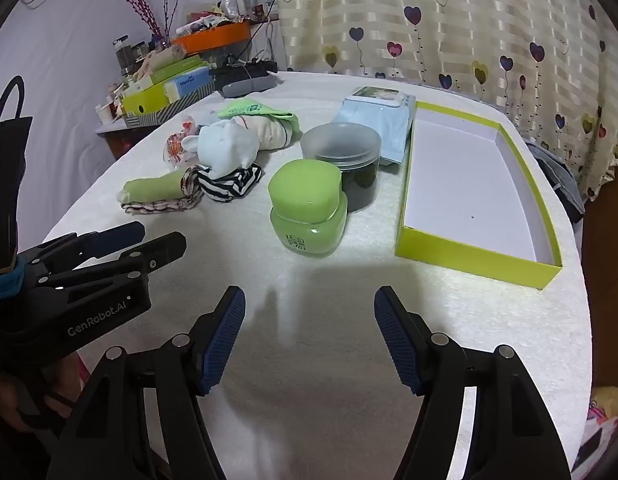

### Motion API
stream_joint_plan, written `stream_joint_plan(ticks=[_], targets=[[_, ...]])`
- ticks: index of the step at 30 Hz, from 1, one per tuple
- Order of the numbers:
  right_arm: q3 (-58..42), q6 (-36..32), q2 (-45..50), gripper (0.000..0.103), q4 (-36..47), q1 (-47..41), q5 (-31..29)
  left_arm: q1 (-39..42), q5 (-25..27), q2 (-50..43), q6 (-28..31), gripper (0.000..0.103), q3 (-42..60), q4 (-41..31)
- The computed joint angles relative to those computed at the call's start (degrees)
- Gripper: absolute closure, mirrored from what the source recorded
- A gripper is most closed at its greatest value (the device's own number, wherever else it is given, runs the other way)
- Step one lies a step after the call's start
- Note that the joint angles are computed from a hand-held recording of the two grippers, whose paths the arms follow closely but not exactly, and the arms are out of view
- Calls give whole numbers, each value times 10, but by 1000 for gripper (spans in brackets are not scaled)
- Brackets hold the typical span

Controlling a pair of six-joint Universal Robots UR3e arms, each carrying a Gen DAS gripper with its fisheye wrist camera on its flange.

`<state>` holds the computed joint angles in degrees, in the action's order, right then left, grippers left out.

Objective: Organize soft objects

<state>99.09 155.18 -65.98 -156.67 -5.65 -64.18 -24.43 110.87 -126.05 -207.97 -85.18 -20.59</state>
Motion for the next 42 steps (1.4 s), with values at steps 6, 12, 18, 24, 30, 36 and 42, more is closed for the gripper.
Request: stream_joint_plan(ticks=[6,12,18,24,30,36,42], targets=[[5,-1,-6,35,1,-2,3,-2,2,0,-2,50,3,-3],[16,2,-11,35,-6,0,4,0,2,0,-1,50,-3,7],[14,-5,-18,35,3,-6,9,-9,16,2,-5,50,0,2],[18,-1,-20,35,-4,-2,6,-5,4,11,-1,50,-14,9],[21,-2,-20,35,-8,-3,7,-5,-4,12,3,50,-17,10],[26,1,-21,35,-16,0,6,-7,-1,10,5,50,-10,7],[26,2,-20,35,-16,0,6,-4,-12,16,0,50,-12,0]])
